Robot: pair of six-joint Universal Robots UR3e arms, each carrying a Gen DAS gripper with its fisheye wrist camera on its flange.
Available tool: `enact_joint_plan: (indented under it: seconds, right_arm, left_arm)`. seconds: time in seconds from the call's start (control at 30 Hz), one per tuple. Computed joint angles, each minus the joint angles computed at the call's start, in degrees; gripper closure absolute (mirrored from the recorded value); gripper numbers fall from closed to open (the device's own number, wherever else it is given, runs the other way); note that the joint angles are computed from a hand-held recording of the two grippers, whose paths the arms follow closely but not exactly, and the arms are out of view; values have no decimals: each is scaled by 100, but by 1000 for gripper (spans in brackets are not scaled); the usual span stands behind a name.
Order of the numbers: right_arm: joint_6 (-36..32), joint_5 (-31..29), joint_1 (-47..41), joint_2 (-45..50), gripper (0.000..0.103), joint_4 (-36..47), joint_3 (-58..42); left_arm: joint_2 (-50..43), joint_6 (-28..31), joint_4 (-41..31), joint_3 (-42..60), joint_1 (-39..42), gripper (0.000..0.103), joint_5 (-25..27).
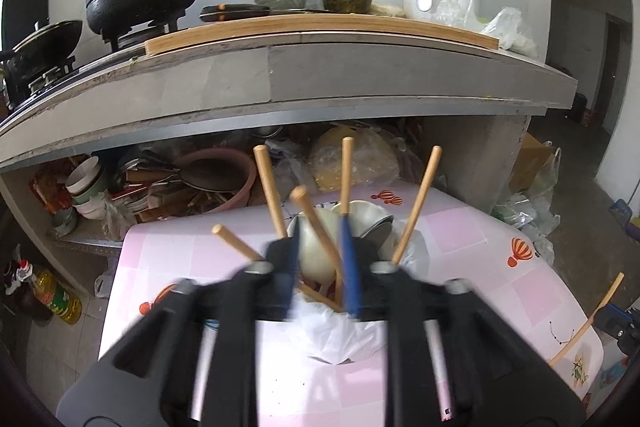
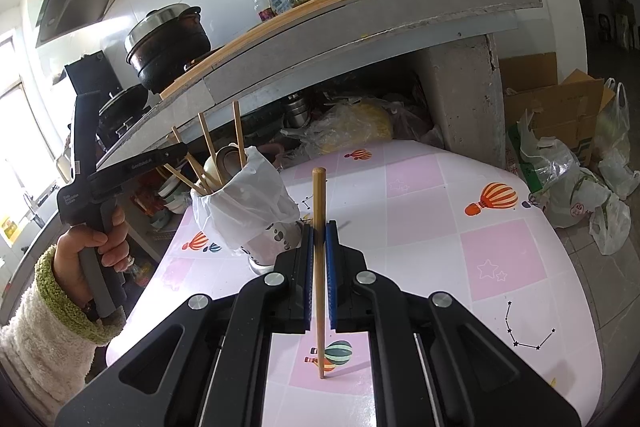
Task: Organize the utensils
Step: 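Lower the chopstick with the left gripper into the holder and open it, then withdraw the open left gripper from the holder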
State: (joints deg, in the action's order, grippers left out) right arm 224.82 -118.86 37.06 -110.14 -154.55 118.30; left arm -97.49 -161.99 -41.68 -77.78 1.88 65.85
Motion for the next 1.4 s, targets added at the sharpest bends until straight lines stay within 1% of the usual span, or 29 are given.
enact_joint_plan:
  seconds: [0.03,0.07,0.1,0.17,0.2,0.27,0.47,0.57,0.67,0.83,1.17,1.4]
  right_arm:
    - [1,-5,4,-2,97,0,0]
    - [0,-9,7,-4,97,0,3]
    - [7,-20,19,-5,97,10,-4]
    - [7,-25,22,-3,97,13,-6]
    - [7,-25,22,-3,97,13,-6]
    - [5,-31,29,3,97,1,-4]
    - [16,-86,93,69,97,30,-88]
    - [24,-144,152,123,97,69,-179]
    - [41,-232,237,186,97,116,-277]
    - [23,-297,309,252,97,138,-370]
    - [-34,-385,408,348,97,190,-525]
    - [-77,-481,530,525,97,289,-786]
  left_arm:
    - [53,-27,43,-56,43,64,-26]
    - [121,-35,69,-119,93,58,-69]
    - [165,-36,61,-139,122,55,-94]
    - [337,-40,67,-252,229,44,-192]
    - [405,-36,73,-300,270,42,-235]
    - [635,14,100,-482,396,34,-352]
    - [1362,295,98,-1095,785,23,-721]
    - [1777,452,-33,-1427,1072,20,-983]
    - [2238,656,-332,-1773,1478,19,-1363]
    - [2761,1053,-813,-2207,2038,19,-1759]
    - [3444,1946,-1820,-2952,3015,19,-1978]
    - [3655,2323,-2270,-3279,3554,19,-2084]
